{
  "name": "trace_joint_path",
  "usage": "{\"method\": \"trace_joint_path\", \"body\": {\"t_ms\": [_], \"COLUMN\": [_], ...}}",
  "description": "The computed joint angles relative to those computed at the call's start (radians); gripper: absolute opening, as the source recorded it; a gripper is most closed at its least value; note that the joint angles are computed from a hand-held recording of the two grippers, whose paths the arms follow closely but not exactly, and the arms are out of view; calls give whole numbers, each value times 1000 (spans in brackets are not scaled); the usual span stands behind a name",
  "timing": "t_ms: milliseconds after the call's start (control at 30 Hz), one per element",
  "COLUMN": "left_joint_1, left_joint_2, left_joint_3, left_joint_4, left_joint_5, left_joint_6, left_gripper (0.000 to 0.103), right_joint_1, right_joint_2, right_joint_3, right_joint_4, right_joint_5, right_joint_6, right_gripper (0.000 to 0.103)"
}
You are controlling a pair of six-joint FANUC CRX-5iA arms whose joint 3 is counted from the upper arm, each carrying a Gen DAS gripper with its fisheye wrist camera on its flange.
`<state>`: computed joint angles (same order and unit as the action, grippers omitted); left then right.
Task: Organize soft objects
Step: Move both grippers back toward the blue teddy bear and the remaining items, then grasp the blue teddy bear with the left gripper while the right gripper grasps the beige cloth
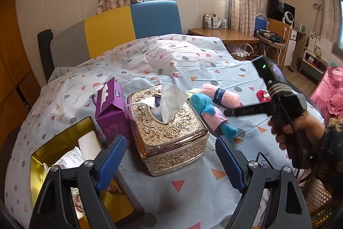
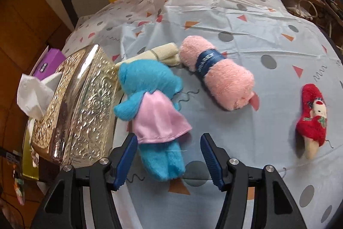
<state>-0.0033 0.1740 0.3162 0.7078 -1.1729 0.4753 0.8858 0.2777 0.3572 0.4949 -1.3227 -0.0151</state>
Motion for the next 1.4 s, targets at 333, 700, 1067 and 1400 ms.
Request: {"method": "trace_joint_path", "body": {"t_ms": [333,700,1067,1400], "left_joint_1": [-100,-329,-429,-421], "left_joint_2": [152,435,441,402], "left_joint_3": [258,741,692,525], "left_joint_4": [-9,-284,-551,-491], "left_joint_5": [-187,-422,-354,-213], "left_joint_6": [132,452,634,610], "left_gripper": [62,58,75,37], "right_joint_1": [32,51,66,78], "right_joint_2": [-164,-211,-271,-282], "right_joint_3": [-203,-234,-303,-316], "right_joint_4": [163,167,199,218], "right_joint_5": [-178,-216,-153,-164], "right_joint_6": [-492,-579,-669,-701], "right_gripper": [62,62,62,62]}}
